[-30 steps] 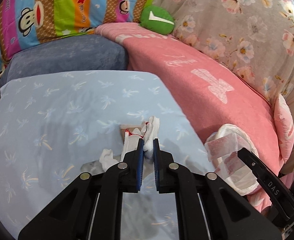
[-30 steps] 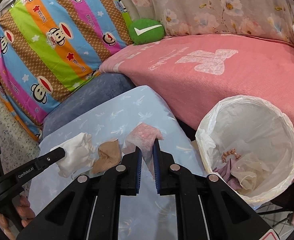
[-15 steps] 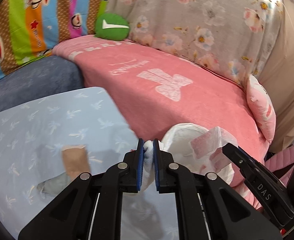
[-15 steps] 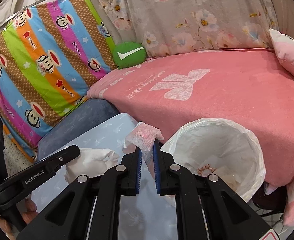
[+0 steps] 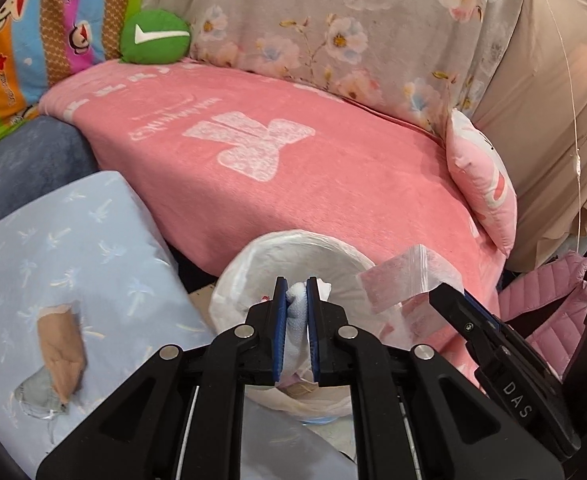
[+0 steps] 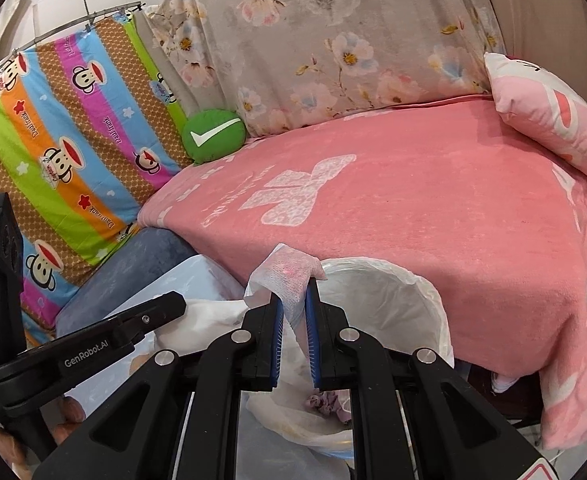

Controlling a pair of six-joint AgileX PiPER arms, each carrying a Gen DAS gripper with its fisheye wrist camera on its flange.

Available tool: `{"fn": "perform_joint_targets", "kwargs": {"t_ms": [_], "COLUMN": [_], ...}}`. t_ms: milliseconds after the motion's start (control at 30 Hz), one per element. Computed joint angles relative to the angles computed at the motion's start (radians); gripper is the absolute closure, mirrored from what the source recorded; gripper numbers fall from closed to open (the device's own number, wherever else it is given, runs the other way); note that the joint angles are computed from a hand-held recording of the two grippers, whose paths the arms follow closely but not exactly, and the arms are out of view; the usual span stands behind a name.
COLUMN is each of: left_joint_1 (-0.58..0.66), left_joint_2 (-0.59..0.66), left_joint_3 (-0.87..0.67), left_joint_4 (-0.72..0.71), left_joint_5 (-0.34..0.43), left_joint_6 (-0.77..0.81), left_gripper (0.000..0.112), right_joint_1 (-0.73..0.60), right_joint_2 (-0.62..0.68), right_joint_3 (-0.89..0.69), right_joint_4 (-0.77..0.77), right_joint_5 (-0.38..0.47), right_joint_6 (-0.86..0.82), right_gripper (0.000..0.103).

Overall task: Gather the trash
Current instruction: 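Carry the sock and wipes packet over the bin and open both tools, then move both tools back over the beige stocking and grey cloth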

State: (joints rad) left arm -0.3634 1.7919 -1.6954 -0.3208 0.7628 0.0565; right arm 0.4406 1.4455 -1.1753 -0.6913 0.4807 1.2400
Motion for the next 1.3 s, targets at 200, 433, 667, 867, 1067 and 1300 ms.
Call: {"fn": "perform_joint_targets", "kwargs": {"t_ms": [200, 433, 667, 867, 1067, 1300], "left_joint_1": [-0.029, -0.039, -0.031, -0.005, 0.024, 0.063], "left_joint_2": [-0.016, -0.021, -0.029, -0.046, -0.059, -0.085], "left_joint_3": [0.036, 0.045, 0.065, 0.100, 0.132, 0.187], "left_joint_4": [0.107, 0.199, 0.229, 0.219, 0.205, 0.181], "left_joint_5": [-0.059, -0.067, -0.077, -0.091, -0.102, -0.116], "left_joint_6": [-0.126, -0.180, -0.200, -0.200, -0.193, -0.181], "left_gripper": [0.039, 0.037, 0.037, 0.037, 0.037, 0.037], "right_joint_1": [-0.019, -0.006, 0.015, 0.024, 0.052, 0.076], "right_joint_2": [0.003, 0.028, 0.057, 0.071, 0.089, 0.111], "right_joint_3": [0.009, -0.010, -0.033, -0.047, -0.072, -0.102], "right_joint_4": [0.011, -0.008, -0.046, -0.039, -0.033, -0.012], "right_joint_5": [-0.008, -0.002, 0.016, 0.021, 0.038, 0.053], "right_joint_6": [-0.008, 0.017, 0.047, 0.046, 0.036, 0.006], "right_gripper": [0.092, 0.086, 0.060, 0.060, 0.060, 0.060]}}
